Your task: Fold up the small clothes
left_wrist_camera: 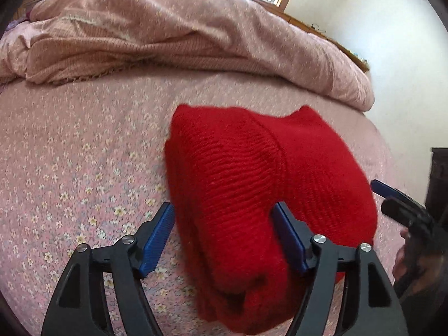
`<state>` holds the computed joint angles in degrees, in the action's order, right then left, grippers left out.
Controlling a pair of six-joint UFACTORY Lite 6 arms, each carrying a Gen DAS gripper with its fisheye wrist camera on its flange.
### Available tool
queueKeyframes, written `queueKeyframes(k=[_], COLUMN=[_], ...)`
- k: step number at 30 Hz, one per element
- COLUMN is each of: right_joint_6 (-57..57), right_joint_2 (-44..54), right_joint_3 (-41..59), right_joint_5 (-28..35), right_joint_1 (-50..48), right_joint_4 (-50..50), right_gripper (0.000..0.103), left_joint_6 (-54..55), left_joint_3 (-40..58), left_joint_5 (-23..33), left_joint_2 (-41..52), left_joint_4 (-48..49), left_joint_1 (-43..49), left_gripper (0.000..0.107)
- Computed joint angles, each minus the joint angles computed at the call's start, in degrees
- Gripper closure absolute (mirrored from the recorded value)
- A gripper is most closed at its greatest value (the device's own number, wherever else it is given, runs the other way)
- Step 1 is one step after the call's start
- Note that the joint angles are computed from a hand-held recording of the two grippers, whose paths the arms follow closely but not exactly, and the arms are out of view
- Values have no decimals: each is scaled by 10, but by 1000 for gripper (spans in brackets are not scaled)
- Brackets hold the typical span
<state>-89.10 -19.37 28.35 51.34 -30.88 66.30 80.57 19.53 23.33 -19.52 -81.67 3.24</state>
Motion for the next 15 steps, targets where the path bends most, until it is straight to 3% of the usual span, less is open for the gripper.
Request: queueKeyframes(k=[4,7,10,15], right_joint_6=[-2,22,22,10], right_joint_2=[174,312,354,348], right_joint_3=[67,124,125,107], right_joint_5=[52,150,172,172], right_joint_1=[-41,-69,-62,-21], right_joint_4=[1,-11,-26,-27], right_gripper=[0,0,0,0], left_joint_6=[59,51,66,63], left_joint_3=[11,56,76,55], left_joint_5=[86,178,237,245], left_joint_2=[66,178,234,216], left_joint_4=[-18,14,32,38], left_joint_1=[71,139,181,170], left_gripper=[29,18,17,17])
